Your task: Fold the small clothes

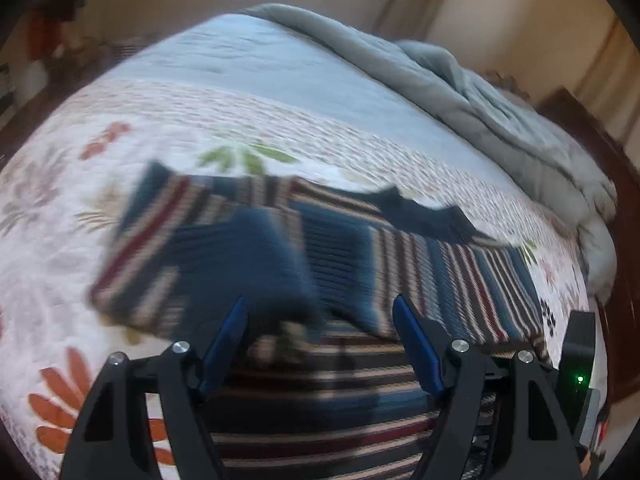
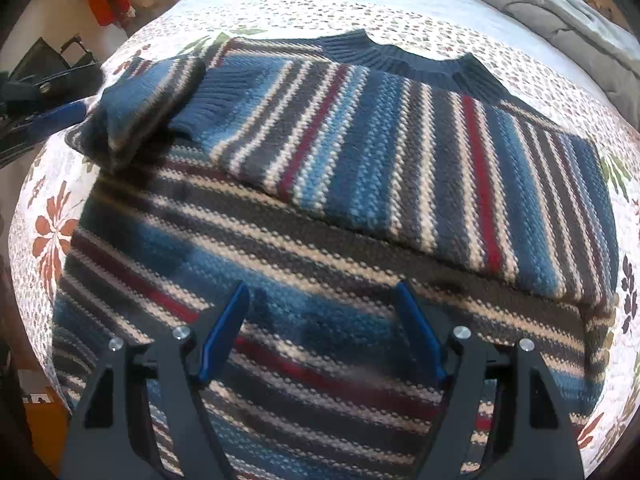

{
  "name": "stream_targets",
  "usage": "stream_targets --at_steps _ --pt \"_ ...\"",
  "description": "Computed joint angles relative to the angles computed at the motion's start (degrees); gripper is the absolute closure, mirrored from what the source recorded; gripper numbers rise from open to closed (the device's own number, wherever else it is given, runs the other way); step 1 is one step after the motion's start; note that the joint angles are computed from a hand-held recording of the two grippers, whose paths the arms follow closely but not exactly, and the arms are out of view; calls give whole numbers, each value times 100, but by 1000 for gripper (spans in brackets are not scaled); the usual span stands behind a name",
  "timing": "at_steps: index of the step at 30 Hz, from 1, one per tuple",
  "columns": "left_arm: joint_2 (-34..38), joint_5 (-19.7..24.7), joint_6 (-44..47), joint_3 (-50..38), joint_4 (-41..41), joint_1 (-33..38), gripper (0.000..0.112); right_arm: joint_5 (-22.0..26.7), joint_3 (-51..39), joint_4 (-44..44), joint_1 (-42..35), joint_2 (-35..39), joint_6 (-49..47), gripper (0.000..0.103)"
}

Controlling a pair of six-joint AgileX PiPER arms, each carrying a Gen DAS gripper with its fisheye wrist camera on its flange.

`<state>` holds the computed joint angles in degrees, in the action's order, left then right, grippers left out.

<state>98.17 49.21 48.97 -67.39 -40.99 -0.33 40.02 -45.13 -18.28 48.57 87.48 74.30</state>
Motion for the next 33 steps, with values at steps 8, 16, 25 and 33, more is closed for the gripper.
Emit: stream_targets --at_steps 8,16,25,33 --pt "747 -99 -1557 -1094 1641 476 36 -52 -875 315 -256 546 -770 28" --pt "1441 276 -1816 -1890 1784 897 36 657 -2903 127 -256 1663 -1502 29" --pt "1760 642 -2045 -2511 2175 947 35 1127 -5059 658 -426 2888 -2629 30" --pt "1888 604 -1998 -2603 2296 947 33 1932 -6393 581 -530 4067 -2864 68"
